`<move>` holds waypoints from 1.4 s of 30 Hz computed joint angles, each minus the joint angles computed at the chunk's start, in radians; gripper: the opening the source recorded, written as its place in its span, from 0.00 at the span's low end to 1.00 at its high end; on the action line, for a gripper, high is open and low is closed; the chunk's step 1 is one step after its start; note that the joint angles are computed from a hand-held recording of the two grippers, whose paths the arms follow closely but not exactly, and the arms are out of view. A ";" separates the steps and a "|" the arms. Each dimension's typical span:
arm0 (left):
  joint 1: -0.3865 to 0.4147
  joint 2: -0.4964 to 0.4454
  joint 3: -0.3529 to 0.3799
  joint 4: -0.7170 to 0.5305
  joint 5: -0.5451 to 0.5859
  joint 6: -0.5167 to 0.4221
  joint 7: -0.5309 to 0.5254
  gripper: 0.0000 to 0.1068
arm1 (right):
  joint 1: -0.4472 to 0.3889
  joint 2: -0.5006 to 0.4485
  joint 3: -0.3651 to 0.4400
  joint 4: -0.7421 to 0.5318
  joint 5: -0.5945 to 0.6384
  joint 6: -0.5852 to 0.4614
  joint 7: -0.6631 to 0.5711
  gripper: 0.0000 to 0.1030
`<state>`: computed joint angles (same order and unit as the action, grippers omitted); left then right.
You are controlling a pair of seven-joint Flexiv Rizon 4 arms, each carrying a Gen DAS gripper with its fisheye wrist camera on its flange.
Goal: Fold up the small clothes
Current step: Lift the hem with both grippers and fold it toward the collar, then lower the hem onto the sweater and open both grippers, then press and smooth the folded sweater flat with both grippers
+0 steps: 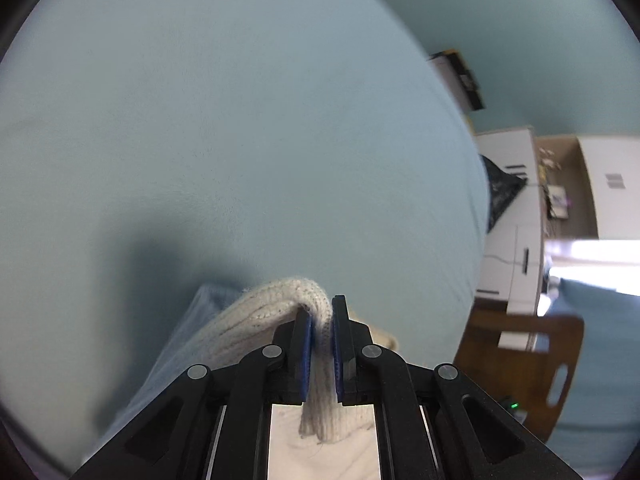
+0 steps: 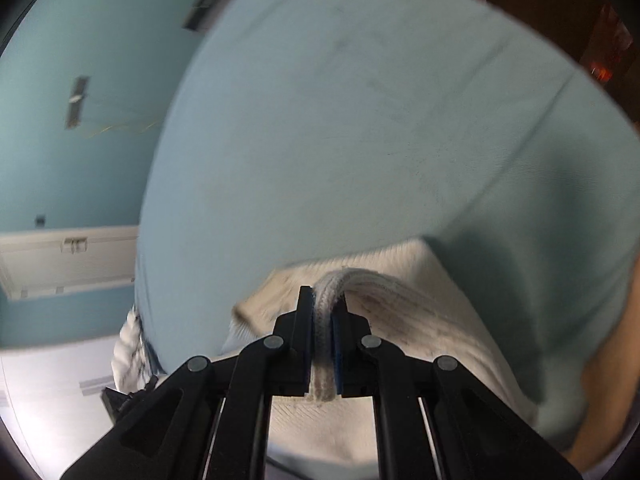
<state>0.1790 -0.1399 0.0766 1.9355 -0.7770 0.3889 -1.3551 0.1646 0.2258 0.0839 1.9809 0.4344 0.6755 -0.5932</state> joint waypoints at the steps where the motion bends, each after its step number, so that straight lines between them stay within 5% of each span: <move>1: 0.002 -0.033 -0.003 -0.005 0.002 -0.004 -0.014 0.06 | 0.002 -0.031 -0.016 0.003 0.030 0.012 -0.023 0.04; 4: 0.027 -0.139 -0.006 -0.028 0.024 -0.073 -0.152 0.07 | -0.010 -0.103 -0.045 0.015 0.161 0.057 -0.087 0.11; 7: 0.058 -0.136 -0.010 0.012 -0.057 -0.092 -0.144 0.08 | -0.047 -0.106 -0.034 0.093 0.304 0.234 -0.105 0.30; 9: 0.072 -0.127 -0.015 -0.005 -0.075 -0.135 -0.138 0.10 | -0.067 -0.069 -0.013 0.142 0.224 0.284 -0.073 0.65; 11: 0.084 -0.113 -0.017 -0.039 -0.082 -0.201 -0.144 0.13 | -0.077 -0.021 0.002 0.174 0.098 0.249 -0.038 0.76; 13: 0.072 -0.069 -0.010 -0.046 -0.108 -0.134 -0.134 0.23 | -0.068 0.031 0.005 0.184 0.005 0.158 -0.061 0.76; 14: 0.063 -0.035 -0.001 -0.040 -0.117 -0.074 -0.126 0.46 | -0.057 0.049 0.004 0.184 -0.017 0.116 -0.081 0.76; 15: 0.052 0.005 0.004 -0.020 -0.148 0.003 -0.105 0.85 | -0.046 0.058 0.003 0.183 -0.035 0.089 -0.098 0.76; 16: 0.042 0.025 0.006 -0.006 -0.165 0.052 -0.088 0.96 | -0.035 0.071 0.012 0.187 -0.062 0.060 -0.117 0.76; 18: 0.013 0.088 0.016 0.017 -0.108 0.166 -0.062 0.96 | -0.016 0.072 0.027 0.183 -0.121 -0.003 -0.129 0.76; 23: -0.040 0.182 0.027 0.080 0.183 0.220 0.101 0.96 | 0.029 0.033 0.048 0.173 -0.186 -0.059 -0.188 0.72; 26: -0.075 0.263 0.046 0.222 0.266 0.311 0.281 0.96 | 0.048 -0.014 0.047 0.161 -0.210 -0.079 -0.251 0.14; 27: -0.088 0.280 0.048 0.254 0.273 0.325 0.330 0.96 | 0.045 -0.010 0.056 0.159 -0.233 -0.104 -0.233 0.11; 31: -0.123 0.277 0.043 0.347 0.300 0.401 0.454 0.96 | 0.008 0.102 0.095 0.212 -0.317 -0.024 -0.124 0.08; 36: -0.118 0.151 0.001 0.347 0.503 0.544 0.284 0.96 | 0.001 0.187 0.120 0.298 -0.384 0.001 -0.040 0.08; 39: -0.113 0.118 -0.012 0.397 0.294 0.600 0.387 0.96 | 0.019 0.149 0.103 0.326 -0.381 -0.012 -0.048 0.12; 42: -0.143 0.142 -0.005 0.430 0.345 0.696 0.420 0.96 | 0.019 0.177 0.097 0.370 -0.349 0.017 -0.027 0.23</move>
